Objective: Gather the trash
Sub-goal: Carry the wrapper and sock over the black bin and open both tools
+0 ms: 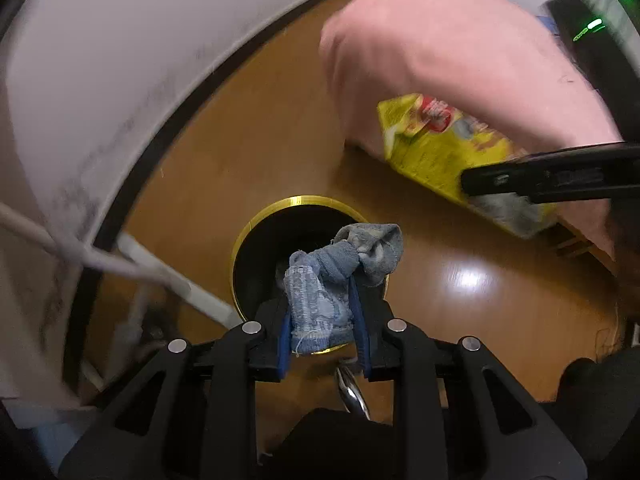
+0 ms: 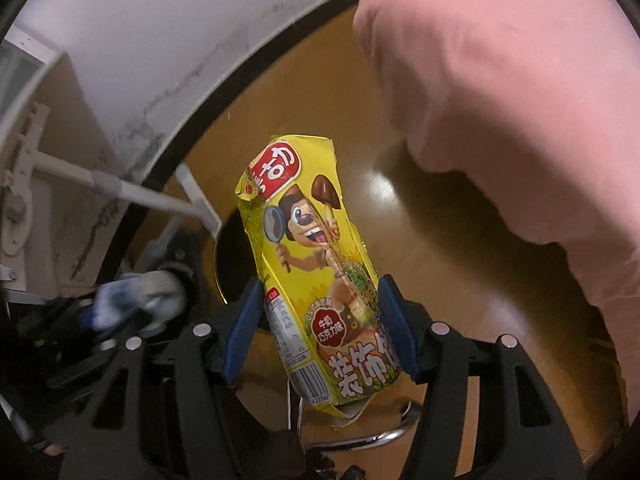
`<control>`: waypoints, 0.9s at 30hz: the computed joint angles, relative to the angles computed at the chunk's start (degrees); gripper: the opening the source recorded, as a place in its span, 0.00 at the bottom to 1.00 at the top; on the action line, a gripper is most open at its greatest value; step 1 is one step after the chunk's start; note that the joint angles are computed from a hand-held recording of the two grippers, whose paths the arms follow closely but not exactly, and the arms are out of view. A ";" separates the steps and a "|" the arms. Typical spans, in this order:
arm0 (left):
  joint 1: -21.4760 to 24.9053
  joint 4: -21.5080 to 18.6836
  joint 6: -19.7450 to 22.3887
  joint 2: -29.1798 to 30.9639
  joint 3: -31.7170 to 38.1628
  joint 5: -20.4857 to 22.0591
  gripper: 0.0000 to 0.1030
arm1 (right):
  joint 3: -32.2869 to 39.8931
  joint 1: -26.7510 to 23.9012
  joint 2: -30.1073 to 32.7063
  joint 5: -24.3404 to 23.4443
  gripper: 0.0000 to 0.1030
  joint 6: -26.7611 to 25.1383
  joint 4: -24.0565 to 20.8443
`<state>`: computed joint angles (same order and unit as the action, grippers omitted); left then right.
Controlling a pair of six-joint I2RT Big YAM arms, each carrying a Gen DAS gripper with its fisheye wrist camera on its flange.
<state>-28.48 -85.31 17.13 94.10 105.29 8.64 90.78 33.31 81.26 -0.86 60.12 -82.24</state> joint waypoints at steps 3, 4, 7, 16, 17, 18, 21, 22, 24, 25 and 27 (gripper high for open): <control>0.61 0.44 -1.38 2.83 -0.92 -1.06 0.24 | -0.17 -0.20 2.53 -3.79 0.57 -0.64 2.09; 0.85 0.28 -1.83 3.70 -0.65 -1.20 0.24 | -0.10 -0.34 3.32 -5.03 0.57 -1.06 2.83; 1.82 -0.37 -2.78 4.19 -1.01 -1.10 0.24 | 1.31 -0.22 5.25 -5.71 0.57 -3.01 2.64; 2.67 -0.09 -3.44 2.39 -2.94 -0.55 0.48 | 1.39 -1.10 5.24 -6.66 0.64 -3.10 4.28; 2.62 0.22 -3.29 2.14 -3.07 -0.61 0.49 | 1.31 -1.18 5.20 -6.87 0.65 -2.99 5.04; 2.70 0.48 -3.03 2.14 -3.21 -0.59 0.49 | 1.40 -1.19 5.18 -6.95 0.65 -3.10 5.60; 2.38 -0.03 -2.72 1.63 -3.17 -0.64 0.50 | 2.78 -0.84 5.72 -5.81 0.65 -3.29 5.13; 2.25 -0.21 -2.68 1.54 -3.01 -0.67 0.51 | 2.86 -0.81 5.64 -5.62 0.65 -3.12 5.16; 1.74 -0.64 -2.12 0.89 -2.64 -0.88 0.56 | 2.99 -0.74 5.23 -4.93 0.67 -2.66 5.10; 1.31 -0.58 -1.88 0.45 -2.51 -1.40 0.60 | 3.14 -0.64 4.82 -3.99 0.68 -2.51 4.83; 0.00 -0.11 -0.01 -1.31 -2.44 -2.49 0.67 | 3.88 -0.51 4.05 -1.91 0.70 -2.60 3.52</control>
